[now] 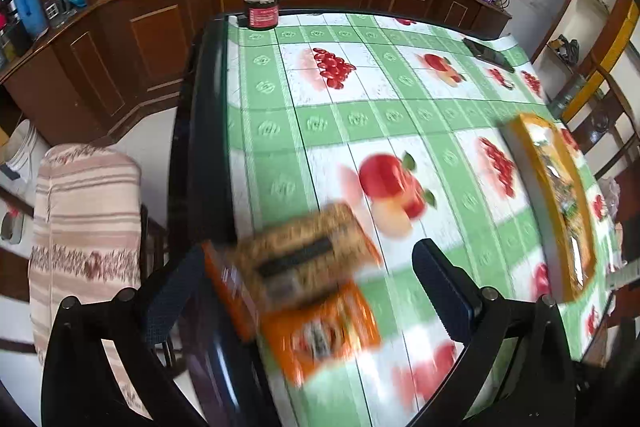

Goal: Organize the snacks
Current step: 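Grasp the long cracker pack with the left gripper while the right grasps the orange candy bag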

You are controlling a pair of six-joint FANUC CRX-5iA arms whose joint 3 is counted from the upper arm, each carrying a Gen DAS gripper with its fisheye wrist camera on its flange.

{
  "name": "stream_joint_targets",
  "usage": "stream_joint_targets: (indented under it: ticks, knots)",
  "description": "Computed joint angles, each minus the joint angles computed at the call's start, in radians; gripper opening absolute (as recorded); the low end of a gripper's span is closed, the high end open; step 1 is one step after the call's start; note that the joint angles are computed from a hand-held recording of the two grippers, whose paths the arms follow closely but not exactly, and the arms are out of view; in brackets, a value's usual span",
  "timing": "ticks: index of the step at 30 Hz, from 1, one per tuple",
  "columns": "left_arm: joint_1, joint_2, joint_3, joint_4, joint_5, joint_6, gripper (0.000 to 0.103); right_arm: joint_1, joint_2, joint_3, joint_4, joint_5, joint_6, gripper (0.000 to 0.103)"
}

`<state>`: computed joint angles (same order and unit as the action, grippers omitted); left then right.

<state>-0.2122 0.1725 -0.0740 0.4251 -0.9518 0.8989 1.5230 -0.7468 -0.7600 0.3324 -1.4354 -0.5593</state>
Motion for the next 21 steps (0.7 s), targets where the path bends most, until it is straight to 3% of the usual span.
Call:
stream_joint_targets:
  ticks: [4, 7, 9, 13, 17, 21]
  knots:
    - [-0.043, 0.09, 0.104, -0.088, -0.041, 0.029, 0.103, 0.078, -0.041, -0.009, -0.005, -0.088, -0.12, 0.053]
    - [-0.045, 0.157, 0.174, -0.092, -0.208, 0.044, 0.103, 0.11, -0.051, -0.01, -0.001, -0.12, -0.166, 0.053]
    - [-0.04, 0.153, 0.157, -0.066, -0.254, 0.04, 0.103, 0.105, -0.048, -0.009, 0.001, -0.117, -0.17, 0.053]
    - [0.0, 0.184, 0.111, 0.131, -0.475, 0.001, 0.103, 0.047, -0.015, 0.0, 0.011, -0.069, -0.115, 0.053]
    - [0.023, 0.129, 0.036, 0.233, -0.486, -0.048, 0.103, -0.027, 0.032, 0.015, 0.007, -0.002, -0.032, 0.053]
    - [0.035, 0.07, 0.009, 0.193, -0.373, -0.028, 0.103, -0.069, 0.055, 0.027, 0.007, 0.042, 0.04, 0.053]
